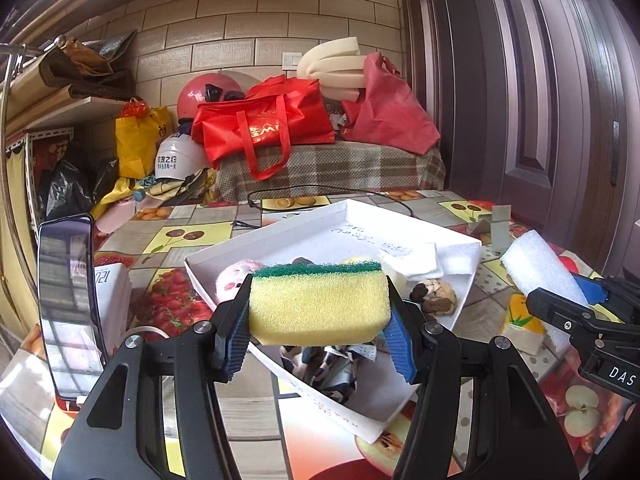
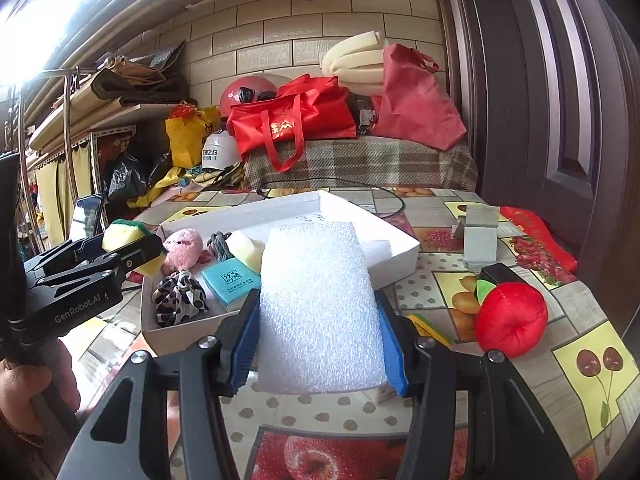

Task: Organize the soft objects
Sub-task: 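Carry the sponge with the left tool into the tray while the right tool releases the foam block there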

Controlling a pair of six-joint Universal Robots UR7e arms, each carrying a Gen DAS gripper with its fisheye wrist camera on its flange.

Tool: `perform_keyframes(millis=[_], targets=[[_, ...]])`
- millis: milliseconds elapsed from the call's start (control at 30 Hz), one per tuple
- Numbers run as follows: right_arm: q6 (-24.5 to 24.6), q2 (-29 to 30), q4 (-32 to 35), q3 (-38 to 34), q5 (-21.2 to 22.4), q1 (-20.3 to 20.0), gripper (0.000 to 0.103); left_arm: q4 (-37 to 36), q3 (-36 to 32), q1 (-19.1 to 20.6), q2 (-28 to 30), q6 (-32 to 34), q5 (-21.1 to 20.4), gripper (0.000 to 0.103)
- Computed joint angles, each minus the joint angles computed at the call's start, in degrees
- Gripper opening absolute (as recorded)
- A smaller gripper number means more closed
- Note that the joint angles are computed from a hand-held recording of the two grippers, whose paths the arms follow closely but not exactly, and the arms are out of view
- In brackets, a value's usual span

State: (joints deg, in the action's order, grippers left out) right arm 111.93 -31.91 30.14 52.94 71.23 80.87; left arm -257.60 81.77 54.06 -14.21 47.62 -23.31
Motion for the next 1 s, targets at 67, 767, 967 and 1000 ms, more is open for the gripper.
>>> perform_keyframes(millis=[67,767,967,1000], targets=[[0.36,0.83,0.17,-0.85,0.42,0.54,0.054,0.10,-1.14,0.70,-0.11,1.06,0.21,0.058],[6.69,10.07,-1.23,-11.36,5.97,6.19,0.054,6.14,-6.22,5.51,-2.00,-3.23,0.42,0.058],[9.41,14.70,-0.03,-18.83,8.42,7.75,0.054,10.30,-7.68,6.92,-2.35,-6.57,-0.87,0.058],[9.56,15.81,0.50,-20.64,8.91,8.09,0.054,10.71,-8.44,7.13,-2.14,-6.32,-1.13,0.058]])
